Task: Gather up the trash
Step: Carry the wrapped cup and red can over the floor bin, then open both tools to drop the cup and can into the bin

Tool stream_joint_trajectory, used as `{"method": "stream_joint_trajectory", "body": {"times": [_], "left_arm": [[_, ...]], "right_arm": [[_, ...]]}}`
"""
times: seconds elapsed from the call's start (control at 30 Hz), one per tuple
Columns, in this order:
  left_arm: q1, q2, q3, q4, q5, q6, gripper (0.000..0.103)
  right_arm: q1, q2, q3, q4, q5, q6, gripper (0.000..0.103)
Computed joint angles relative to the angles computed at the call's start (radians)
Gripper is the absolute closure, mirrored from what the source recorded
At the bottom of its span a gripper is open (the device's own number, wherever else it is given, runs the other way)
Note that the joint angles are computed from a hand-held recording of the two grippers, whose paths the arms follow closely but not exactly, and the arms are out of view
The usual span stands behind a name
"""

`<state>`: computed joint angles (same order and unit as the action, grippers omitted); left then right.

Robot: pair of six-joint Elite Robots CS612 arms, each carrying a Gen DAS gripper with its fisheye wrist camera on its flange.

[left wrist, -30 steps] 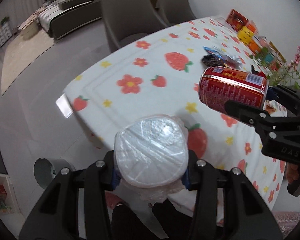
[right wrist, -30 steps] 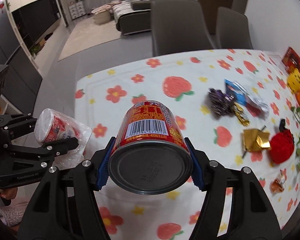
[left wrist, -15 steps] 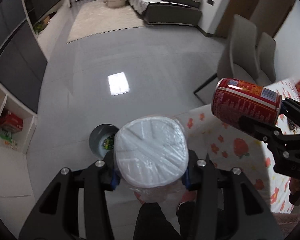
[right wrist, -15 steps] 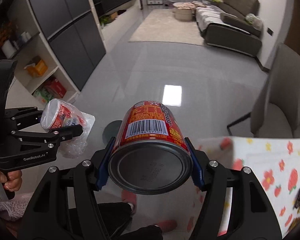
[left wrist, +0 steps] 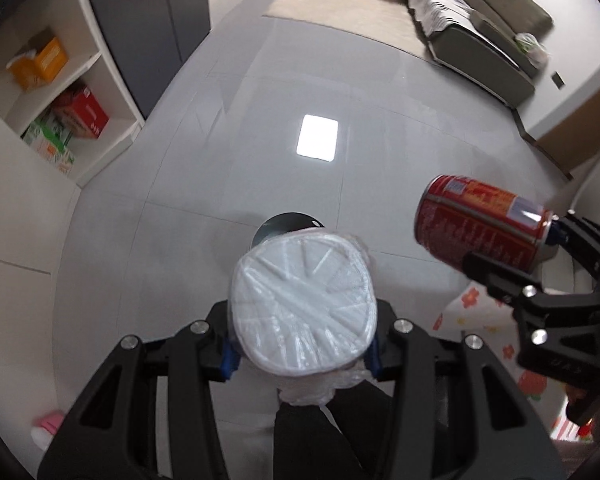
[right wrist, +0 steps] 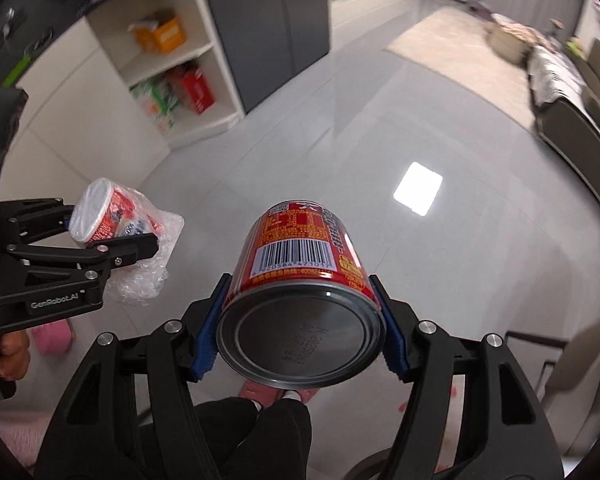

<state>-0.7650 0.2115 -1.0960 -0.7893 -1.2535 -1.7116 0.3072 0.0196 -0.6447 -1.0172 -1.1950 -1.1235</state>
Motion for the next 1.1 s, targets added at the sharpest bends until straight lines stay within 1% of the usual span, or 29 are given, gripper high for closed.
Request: {"method": "stream_joint_trajectory", "body": {"times": [0.03, 0.1, 0.17, 0.27, 0.37, 0.47, 0.57, 0.7, 0.73, 0.77, 0.8, 0.87, 1.0, 1.1], "left_arm": [[0.006, 0.017, -0.016, -0.003, -0.005, -0.011, 0.056], [0.018, 0.069, -0.073, -0.014, -0.012, -0.032, 0.056], [0.030, 0.120, -0.125, -0.022, -0.029, -0.040, 0.056], [0.051, 0.194, -0.182, -0.059, -0.053, -0.019, 0.056], [0.065, 0.265, -0.227, -0.109, -0.065, 0.008, 0.056], [0.081, 0.328, -0.261, -0.158, -0.076, 0.040, 0.055], [0.092, 0.376, -0.276, -0.214, -0.094, 0.065, 0.055], [0.107, 0.403, -0.271, -0.228, -0.141, 0.105, 0.053], [0.108, 0.404, -0.269, -0.225, -0.151, 0.110, 0.049], [0.109, 0.404, -0.268, -0.223, -0.154, 0.111, 0.042], [0.108, 0.401, -0.267, -0.220, -0.151, 0.113, 0.037], [0.106, 0.391, -0.256, -0.217, -0.142, 0.122, 0.033], [0.108, 0.374, -0.245, -0.210, -0.143, 0.146, 0.032], [0.108, 0.358, -0.234, -0.209, -0.137, 0.167, 0.030]], "right_arm": [[0.008, 0.004, 0.016, -0.004, -0.012, -0.003, 0.040], [0.024, 0.014, 0.051, -0.028, -0.039, -0.003, 0.040], [0.038, 0.042, 0.056, -0.052, -0.067, 0.005, 0.040], [0.059, 0.083, 0.070, -0.096, -0.100, 0.027, 0.040], [0.073, 0.129, 0.069, -0.142, -0.124, 0.031, 0.040], [0.081, 0.158, 0.084, -0.167, -0.133, 0.024, 0.039], [0.087, 0.186, 0.093, -0.195, -0.147, 0.005, 0.039], [0.093, 0.196, 0.114, -0.231, -0.168, -0.005, 0.039], [0.093, 0.195, 0.121, -0.237, -0.173, -0.001, 0.039], [0.092, 0.196, 0.122, -0.237, -0.177, 0.004, 0.039], [0.091, 0.195, 0.123, -0.234, -0.180, 0.007, 0.039], [0.088, 0.190, 0.127, -0.231, -0.183, 0.008, 0.039], [0.083, 0.178, 0.142, -0.237, -0.182, 0.010, 0.039], [0.080, 0.166, 0.152, -0.232, -0.164, 0.021, 0.039]]}}
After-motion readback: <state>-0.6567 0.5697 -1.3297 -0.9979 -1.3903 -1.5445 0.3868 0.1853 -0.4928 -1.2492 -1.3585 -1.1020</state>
